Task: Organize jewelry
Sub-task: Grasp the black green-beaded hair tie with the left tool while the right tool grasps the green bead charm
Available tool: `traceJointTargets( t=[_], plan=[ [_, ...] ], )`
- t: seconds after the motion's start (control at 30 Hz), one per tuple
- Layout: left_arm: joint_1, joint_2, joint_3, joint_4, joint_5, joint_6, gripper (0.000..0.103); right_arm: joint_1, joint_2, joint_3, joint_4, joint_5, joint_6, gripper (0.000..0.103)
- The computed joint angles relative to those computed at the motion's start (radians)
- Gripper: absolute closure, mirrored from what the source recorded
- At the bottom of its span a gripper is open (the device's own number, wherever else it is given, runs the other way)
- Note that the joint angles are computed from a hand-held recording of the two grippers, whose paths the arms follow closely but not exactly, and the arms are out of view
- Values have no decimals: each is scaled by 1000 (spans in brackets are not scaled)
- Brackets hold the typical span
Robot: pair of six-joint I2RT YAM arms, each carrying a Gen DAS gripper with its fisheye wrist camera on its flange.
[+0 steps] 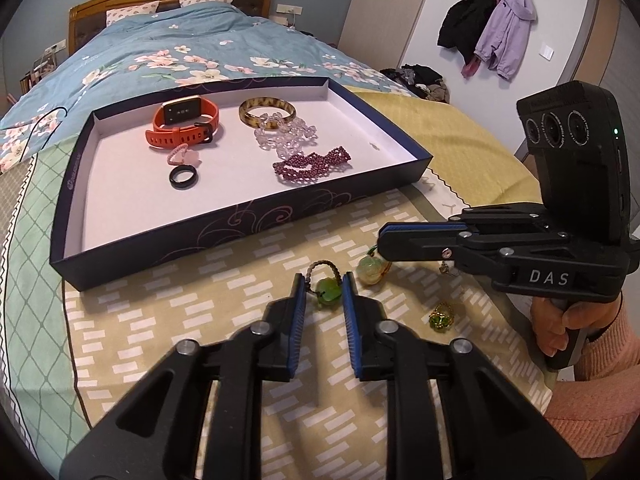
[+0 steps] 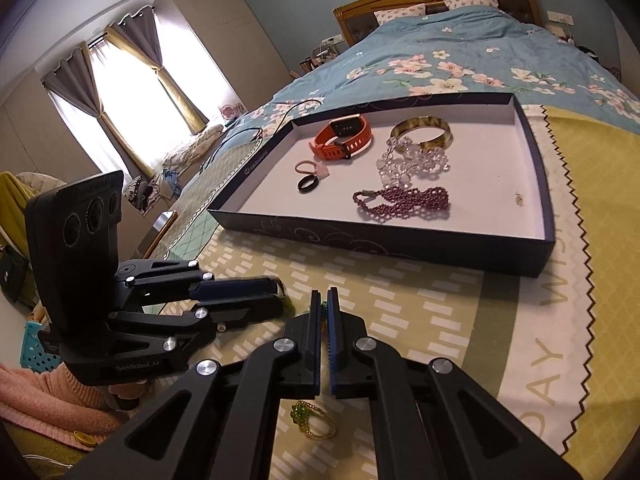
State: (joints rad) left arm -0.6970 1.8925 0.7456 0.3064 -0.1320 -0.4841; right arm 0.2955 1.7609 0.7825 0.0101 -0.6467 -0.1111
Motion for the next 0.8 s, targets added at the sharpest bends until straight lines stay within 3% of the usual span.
traceJointTargets(
  t=[0.8],
  plan=[
    [4, -115, -77, 8, -53, -19, 96, -35, -104, -24, 34, -7, 22, 101]
  ],
)
